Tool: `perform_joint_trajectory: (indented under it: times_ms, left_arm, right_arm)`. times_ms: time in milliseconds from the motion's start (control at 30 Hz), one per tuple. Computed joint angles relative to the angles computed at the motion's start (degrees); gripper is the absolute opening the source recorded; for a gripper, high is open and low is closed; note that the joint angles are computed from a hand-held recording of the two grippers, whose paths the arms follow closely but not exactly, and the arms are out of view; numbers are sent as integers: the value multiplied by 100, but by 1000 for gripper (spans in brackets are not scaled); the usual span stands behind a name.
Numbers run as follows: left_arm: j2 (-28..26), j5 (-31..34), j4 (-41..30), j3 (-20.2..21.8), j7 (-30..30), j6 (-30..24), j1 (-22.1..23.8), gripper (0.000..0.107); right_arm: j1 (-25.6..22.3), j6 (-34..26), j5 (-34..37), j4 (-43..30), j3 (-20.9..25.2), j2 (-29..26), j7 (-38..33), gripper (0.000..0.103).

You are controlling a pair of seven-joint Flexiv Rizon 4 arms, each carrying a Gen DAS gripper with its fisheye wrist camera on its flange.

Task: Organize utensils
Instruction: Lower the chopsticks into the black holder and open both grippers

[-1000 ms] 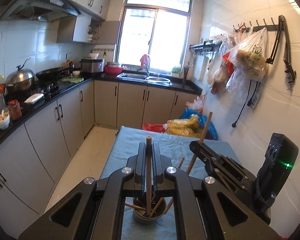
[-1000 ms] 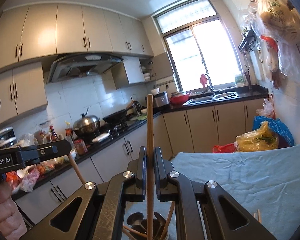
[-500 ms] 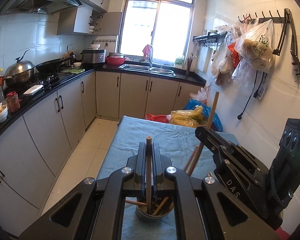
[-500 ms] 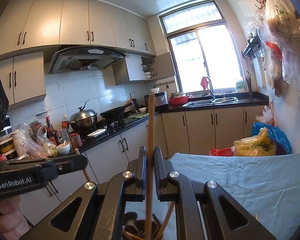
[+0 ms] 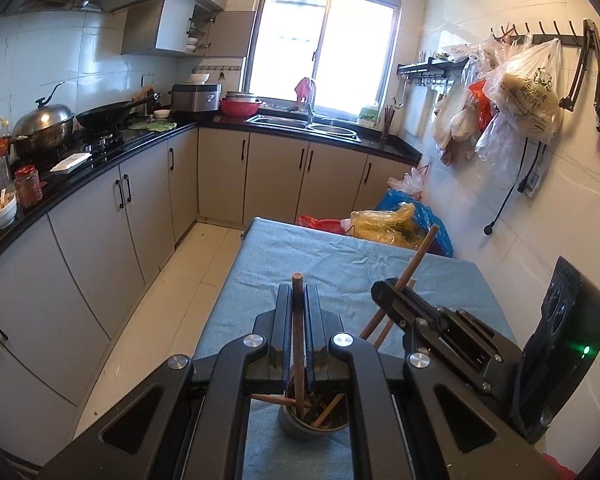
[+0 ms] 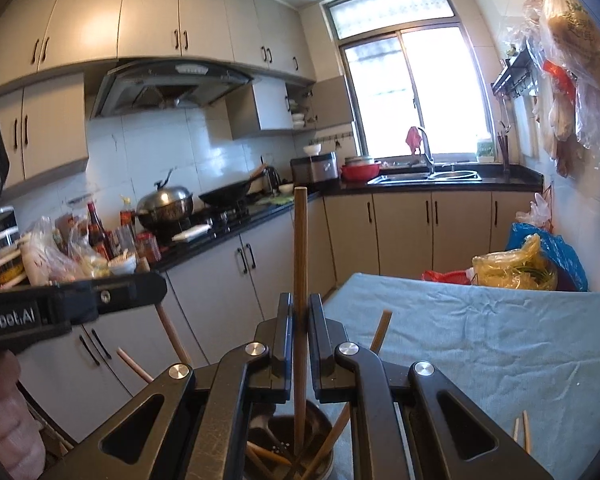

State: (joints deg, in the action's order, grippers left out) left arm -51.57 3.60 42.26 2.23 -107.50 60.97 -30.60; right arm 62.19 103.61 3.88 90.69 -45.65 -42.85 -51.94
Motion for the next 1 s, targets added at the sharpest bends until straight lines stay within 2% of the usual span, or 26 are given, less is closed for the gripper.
perform_joint_trajectory:
  times_ms: [200, 367, 700, 767, 1000]
  left_arm:
    - [-32, 5, -33, 6, 5, -13, 11, 5]
    - [-17, -15, 2, -13, -20, -11, 15, 5]
    - [-43, 78, -149, 105, -229, -66, -23, 9]
    - [23, 136, -40, 141, -310, 7, -39, 17]
    - [411, 442, 565, 312, -593, 431, -171, 17]
  right_arm:
    - [-229, -246, -326, -21, 322, 136, 82, 9]
    - [-69, -84, -289, 106, 76, 157, 199, 23]
    - [369, 170, 201, 379, -420, 272, 69, 24]
    - [499, 270, 364, 525, -523, 361, -12, 24]
    - [905, 552, 975, 1055, -674, 801, -431, 25]
